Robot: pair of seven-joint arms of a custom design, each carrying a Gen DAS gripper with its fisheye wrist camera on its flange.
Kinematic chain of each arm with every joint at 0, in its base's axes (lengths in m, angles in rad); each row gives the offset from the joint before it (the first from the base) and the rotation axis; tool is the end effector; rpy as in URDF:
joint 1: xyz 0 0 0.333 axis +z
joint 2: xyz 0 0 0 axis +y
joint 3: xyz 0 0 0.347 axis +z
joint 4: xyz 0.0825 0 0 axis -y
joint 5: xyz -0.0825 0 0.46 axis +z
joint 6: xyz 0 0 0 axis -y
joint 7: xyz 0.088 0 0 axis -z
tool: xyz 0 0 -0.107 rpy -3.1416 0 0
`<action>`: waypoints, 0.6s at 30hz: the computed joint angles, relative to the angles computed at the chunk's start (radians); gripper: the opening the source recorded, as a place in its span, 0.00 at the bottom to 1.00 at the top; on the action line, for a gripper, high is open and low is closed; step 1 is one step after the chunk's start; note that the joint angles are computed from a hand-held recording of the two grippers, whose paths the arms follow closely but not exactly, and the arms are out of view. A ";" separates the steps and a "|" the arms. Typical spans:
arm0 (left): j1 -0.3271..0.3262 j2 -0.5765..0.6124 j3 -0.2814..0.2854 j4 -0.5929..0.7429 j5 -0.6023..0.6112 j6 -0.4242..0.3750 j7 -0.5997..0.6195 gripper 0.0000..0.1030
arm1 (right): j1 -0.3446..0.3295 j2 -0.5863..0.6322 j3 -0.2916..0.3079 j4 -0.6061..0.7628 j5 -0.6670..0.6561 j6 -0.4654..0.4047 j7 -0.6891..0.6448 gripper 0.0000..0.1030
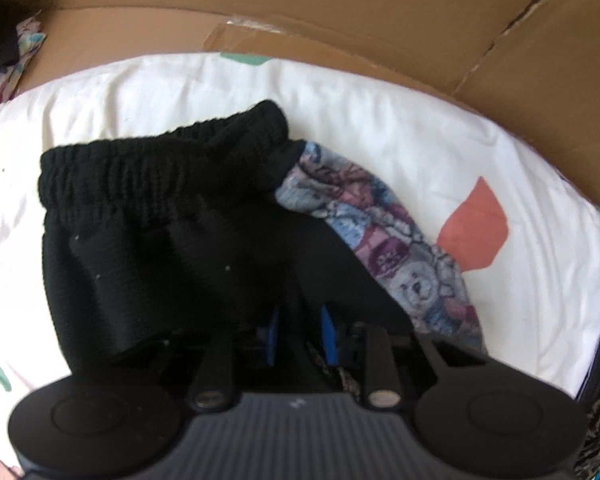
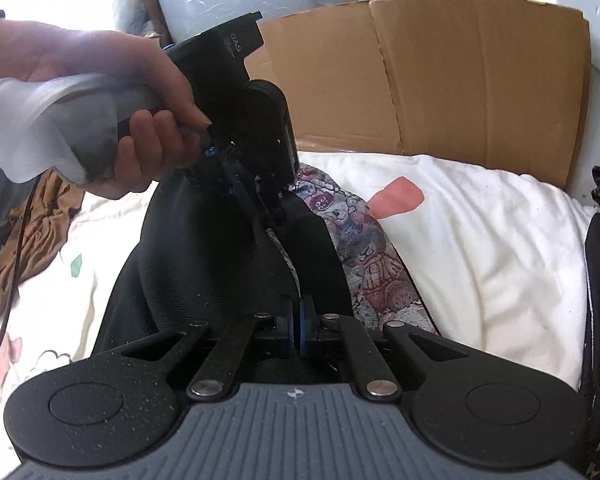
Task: Fold clothes
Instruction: 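Grasp the elastic waistband of the black pants with the left gripper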
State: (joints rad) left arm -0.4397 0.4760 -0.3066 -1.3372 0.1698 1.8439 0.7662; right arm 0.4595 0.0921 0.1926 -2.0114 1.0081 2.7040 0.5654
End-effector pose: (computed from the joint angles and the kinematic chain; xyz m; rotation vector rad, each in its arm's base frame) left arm 0.6176 -0.4897 0.4820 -2.2584 2.1429 -0.0806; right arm 0.5573 0.3855 0.4566 -2.1260 0.8104 -0.0513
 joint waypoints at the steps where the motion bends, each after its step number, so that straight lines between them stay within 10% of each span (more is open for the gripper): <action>1: 0.000 -0.006 0.002 -0.006 0.002 0.001 -0.007 0.05 | 0.001 0.002 -0.001 0.000 -0.008 0.005 0.004 0.01; 18: -0.016 -0.007 -0.005 0.050 0.011 0.098 0.030 0.02 | -0.015 0.024 -0.016 -0.003 -0.105 0.039 0.173 0.02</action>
